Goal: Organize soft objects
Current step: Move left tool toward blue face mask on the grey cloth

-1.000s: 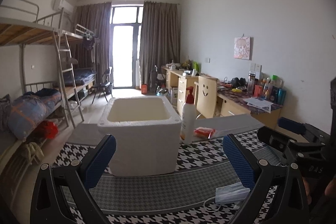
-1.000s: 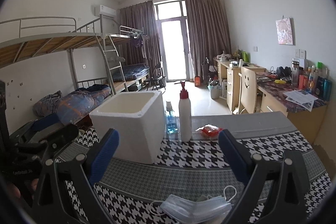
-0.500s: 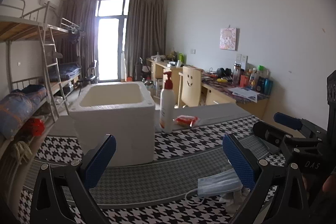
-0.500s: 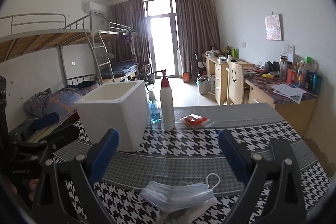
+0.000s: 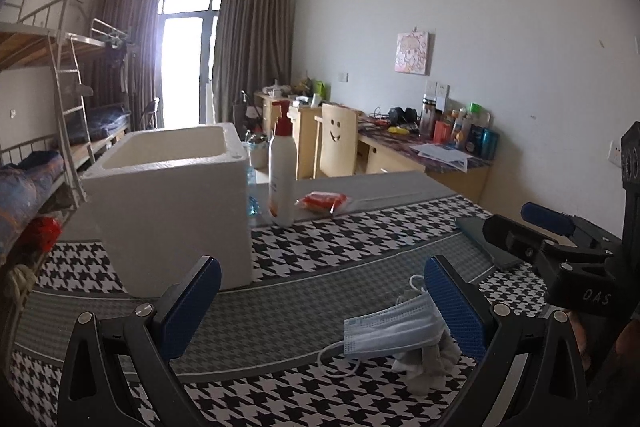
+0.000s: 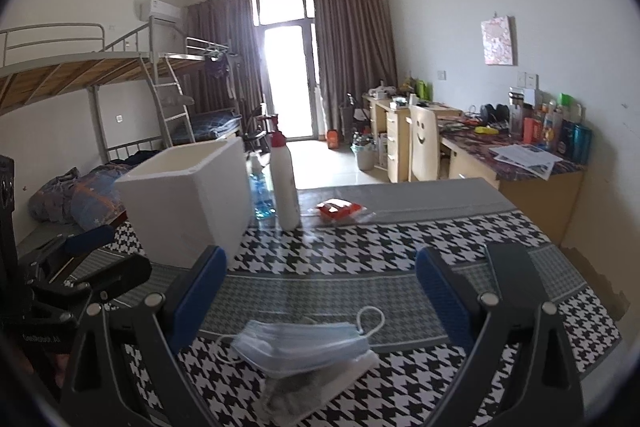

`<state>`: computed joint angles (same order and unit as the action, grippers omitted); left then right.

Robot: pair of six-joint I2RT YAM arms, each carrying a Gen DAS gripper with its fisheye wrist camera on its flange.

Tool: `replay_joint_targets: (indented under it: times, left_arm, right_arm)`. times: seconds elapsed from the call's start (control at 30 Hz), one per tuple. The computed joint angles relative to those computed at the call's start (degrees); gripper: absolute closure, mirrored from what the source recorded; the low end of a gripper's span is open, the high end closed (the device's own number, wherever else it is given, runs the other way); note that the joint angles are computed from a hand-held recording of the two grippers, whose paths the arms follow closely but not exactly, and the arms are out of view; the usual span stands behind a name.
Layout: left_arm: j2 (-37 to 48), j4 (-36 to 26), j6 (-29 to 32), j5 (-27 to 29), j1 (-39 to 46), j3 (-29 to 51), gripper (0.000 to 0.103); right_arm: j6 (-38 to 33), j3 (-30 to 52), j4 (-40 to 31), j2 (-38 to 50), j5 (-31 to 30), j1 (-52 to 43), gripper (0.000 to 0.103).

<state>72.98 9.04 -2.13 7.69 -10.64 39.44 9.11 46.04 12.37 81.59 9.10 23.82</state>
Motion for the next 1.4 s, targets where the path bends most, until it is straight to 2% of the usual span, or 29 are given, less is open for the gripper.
replay_joint_targets:
  times: [0.67, 1.1, 1.27, 1.4]
  left_arm:
    - [7.57, -1.88, 0.48, 1.88, -4.47, 2.64, 0.001]
    - [12.74, -3.31, 0.4, 0.99, -7.68, 4.87, 0.001]
    - [15.66, -4.25, 0.48, 0.75, -9.41, 6.93, 0.012]
    - [17.43, -3.98, 0.81, -0.46, -11.19, 7.85, 0.012]
  right_arm:
    - [1.8, -3.42, -2.17, -0.49, 1.05, -3.76, 0.006]
    - [3.19, -4.03, -3.73, 0.23, 0.94, -6.0, 0.006]
    - [3.55, -5.52, -2.65, 0.03, -0.83, -7.62, 0.006]
    - [3.73, -6.24, -2.29, -0.13, -2.06, -9.04, 0.006]
